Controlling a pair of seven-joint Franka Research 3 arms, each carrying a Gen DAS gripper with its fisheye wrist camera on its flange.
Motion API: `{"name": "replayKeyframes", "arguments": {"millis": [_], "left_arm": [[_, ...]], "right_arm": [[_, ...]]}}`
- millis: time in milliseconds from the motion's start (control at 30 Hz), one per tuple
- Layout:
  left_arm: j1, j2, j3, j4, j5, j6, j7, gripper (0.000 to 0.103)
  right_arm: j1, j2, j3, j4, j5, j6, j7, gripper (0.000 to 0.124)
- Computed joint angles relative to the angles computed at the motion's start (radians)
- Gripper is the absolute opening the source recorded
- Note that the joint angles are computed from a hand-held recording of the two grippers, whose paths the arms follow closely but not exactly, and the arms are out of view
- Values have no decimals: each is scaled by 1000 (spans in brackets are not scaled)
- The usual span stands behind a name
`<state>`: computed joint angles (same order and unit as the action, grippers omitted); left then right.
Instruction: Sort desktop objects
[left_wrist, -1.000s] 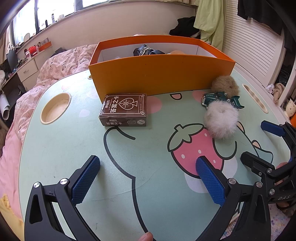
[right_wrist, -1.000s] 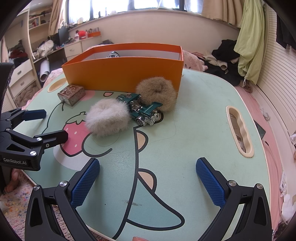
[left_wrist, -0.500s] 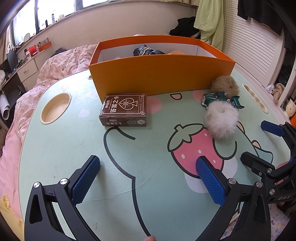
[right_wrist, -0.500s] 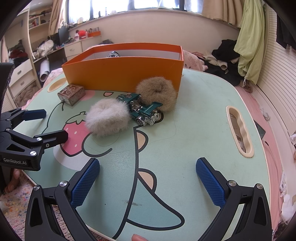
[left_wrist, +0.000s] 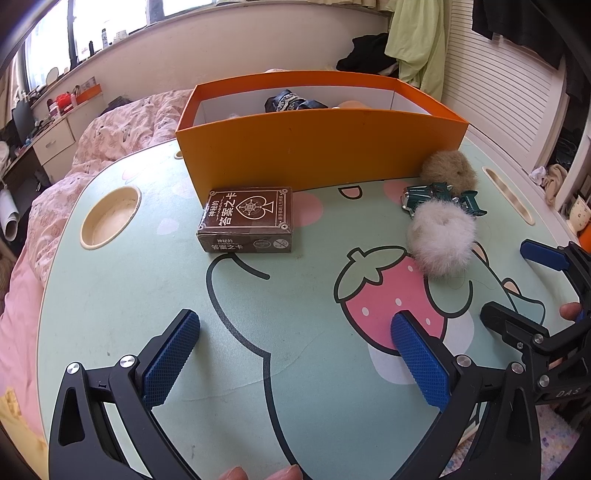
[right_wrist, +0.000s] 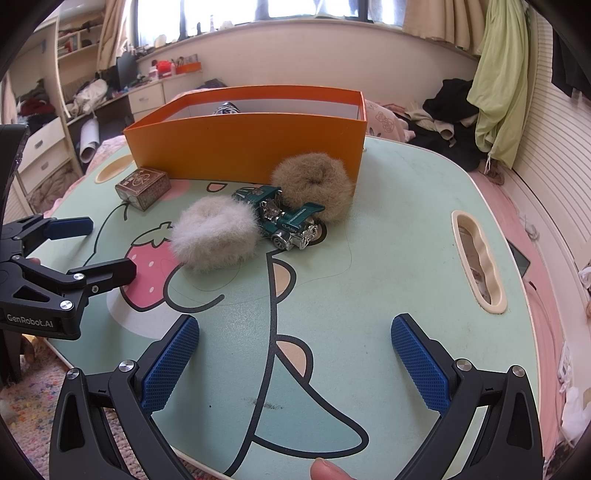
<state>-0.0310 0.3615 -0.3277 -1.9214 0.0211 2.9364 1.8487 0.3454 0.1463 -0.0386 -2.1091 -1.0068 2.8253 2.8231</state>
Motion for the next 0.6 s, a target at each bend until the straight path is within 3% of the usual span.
{"name": "replayKeyframes", "arguments": {"millis": [300,600], "left_arm": [[26,27,-33,35,-24,-4,58,103],[2,25,-3,43,-11,-9,27,103]], "right_arm": [[1,0,0,0,1,0,-1,103],[4,8,-5,8,14,5,-18,103]]}}
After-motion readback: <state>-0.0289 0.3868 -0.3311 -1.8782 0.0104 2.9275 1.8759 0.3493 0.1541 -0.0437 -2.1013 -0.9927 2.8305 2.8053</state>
